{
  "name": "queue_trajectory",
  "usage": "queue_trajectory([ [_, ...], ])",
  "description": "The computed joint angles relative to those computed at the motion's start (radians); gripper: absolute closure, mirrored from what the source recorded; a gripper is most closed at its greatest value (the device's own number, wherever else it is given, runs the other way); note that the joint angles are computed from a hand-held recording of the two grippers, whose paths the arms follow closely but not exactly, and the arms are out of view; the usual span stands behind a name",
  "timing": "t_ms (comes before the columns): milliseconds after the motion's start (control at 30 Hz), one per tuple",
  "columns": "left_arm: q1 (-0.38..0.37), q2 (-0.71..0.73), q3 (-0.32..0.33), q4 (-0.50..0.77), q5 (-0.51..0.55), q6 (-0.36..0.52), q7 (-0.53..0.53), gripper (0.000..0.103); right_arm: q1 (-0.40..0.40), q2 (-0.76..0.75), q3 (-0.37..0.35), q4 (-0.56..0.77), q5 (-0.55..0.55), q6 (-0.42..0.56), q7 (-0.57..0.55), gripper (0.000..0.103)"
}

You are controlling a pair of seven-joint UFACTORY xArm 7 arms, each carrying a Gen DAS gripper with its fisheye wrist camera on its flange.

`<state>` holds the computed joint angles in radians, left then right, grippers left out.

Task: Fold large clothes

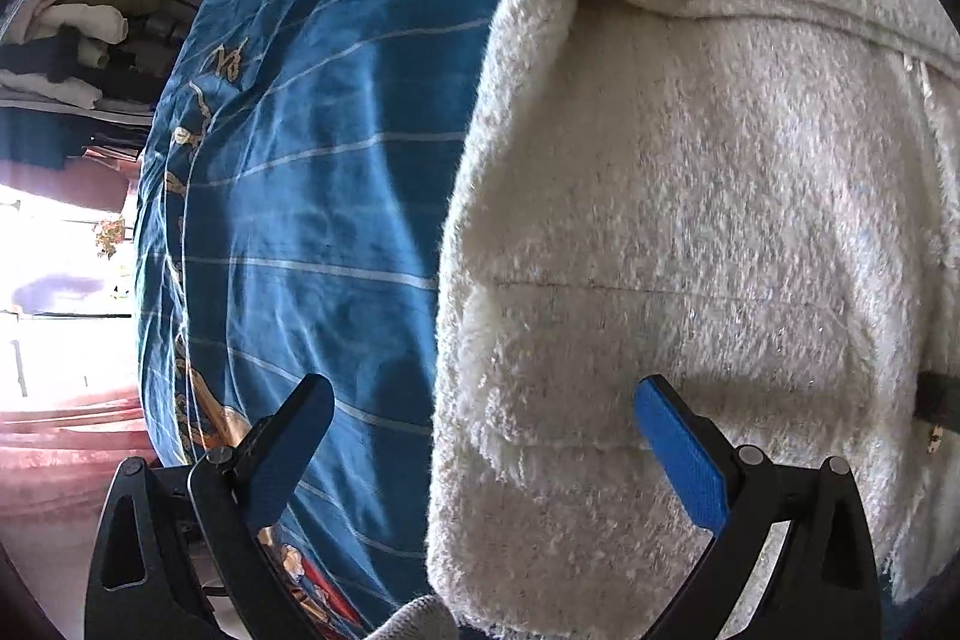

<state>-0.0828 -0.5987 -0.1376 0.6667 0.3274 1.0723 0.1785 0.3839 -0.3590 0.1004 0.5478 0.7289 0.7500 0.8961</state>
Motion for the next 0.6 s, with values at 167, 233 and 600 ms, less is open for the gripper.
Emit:
queue_trajectory([
  [167, -0.021, -0.022, -0.027, 0.064, -0.03, 0.033, -0.033, 0.0, -0.103, -0.11, -0.103, 0.04, -0.142, 0.219, -0.136, 0.069],
  [233, -0.043, -0.02, -0.06, 0.103, -0.058, 0.046, -0.08, 0.0, -0.201, -0.187, -0.115, 0.073, -0.305, 0.34, -0.106, 0.044],
  [600, -0.176, 0.341, -0.4, 0.254, 0.125, 0.015, -0.623, 0.0, -0.544, -0.204, -0.294, -0.051, -0.56, 0.365, -0.357, 0.084],
])
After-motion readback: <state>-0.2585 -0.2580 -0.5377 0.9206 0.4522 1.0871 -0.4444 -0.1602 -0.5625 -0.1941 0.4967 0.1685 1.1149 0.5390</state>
